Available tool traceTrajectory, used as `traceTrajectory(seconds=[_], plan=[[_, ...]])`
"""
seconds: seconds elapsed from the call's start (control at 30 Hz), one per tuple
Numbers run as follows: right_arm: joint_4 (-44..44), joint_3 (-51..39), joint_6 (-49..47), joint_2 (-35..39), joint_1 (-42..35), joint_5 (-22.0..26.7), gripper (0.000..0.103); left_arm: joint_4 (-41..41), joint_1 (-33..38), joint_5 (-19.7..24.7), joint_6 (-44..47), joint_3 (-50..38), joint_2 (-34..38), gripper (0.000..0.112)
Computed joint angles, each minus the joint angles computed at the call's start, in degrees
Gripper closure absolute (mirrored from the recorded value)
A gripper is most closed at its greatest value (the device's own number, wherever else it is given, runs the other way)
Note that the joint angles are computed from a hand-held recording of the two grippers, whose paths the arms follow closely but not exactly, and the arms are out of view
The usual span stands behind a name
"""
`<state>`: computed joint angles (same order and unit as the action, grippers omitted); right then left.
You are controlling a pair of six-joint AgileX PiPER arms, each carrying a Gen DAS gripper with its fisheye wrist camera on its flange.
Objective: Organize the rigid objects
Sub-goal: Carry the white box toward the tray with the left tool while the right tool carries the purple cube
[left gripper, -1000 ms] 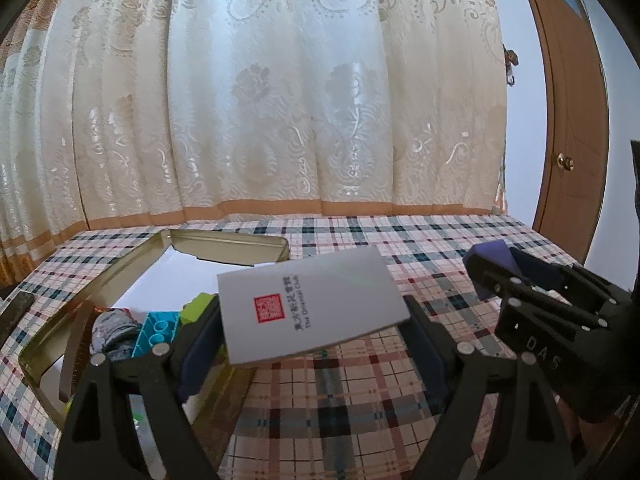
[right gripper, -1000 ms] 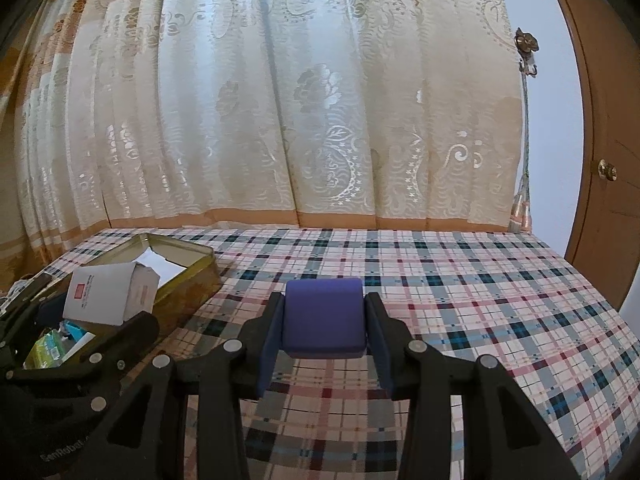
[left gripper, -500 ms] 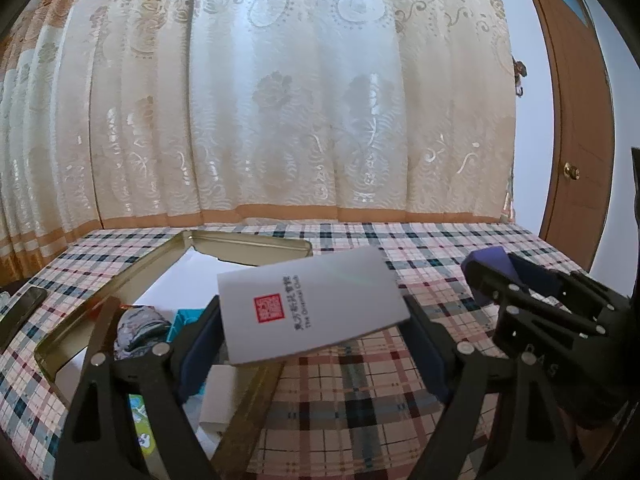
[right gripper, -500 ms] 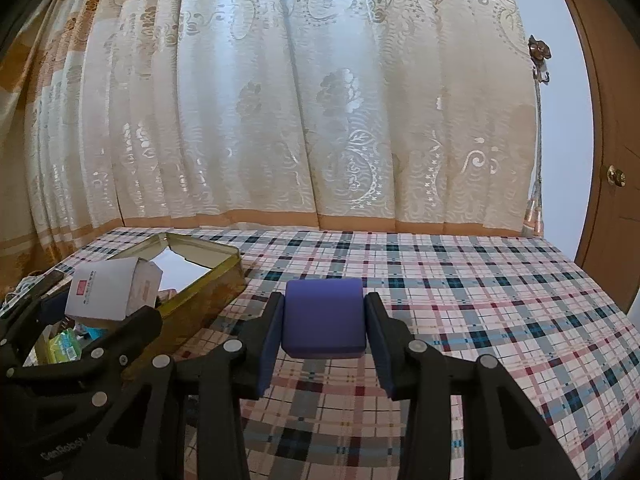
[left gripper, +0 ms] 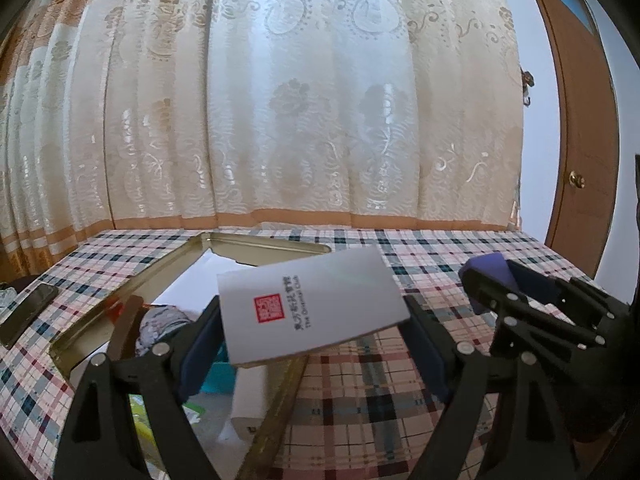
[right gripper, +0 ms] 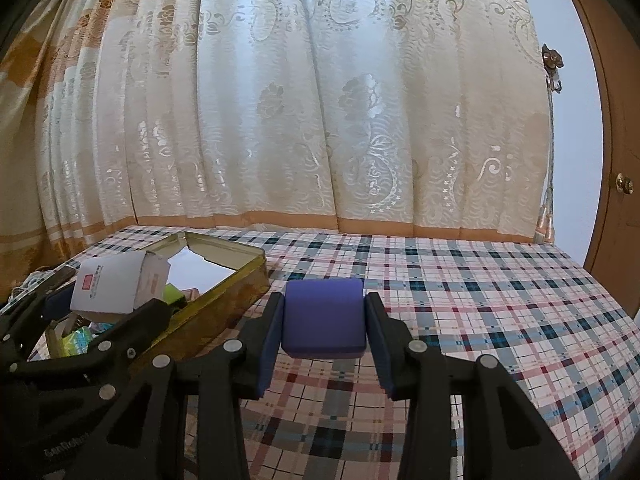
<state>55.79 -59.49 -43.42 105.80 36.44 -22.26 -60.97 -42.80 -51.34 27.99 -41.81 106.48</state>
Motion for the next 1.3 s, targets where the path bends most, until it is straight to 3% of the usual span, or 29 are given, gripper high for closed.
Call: traceTrajectory(seconds=[1.3], plan=[[0.90, -1.86, -0.65, 1.73, 4.99, -1.06, 0.060, 1.02, 3.32, -3.28, -5.99, 7.10, -3.83, 0.027]])
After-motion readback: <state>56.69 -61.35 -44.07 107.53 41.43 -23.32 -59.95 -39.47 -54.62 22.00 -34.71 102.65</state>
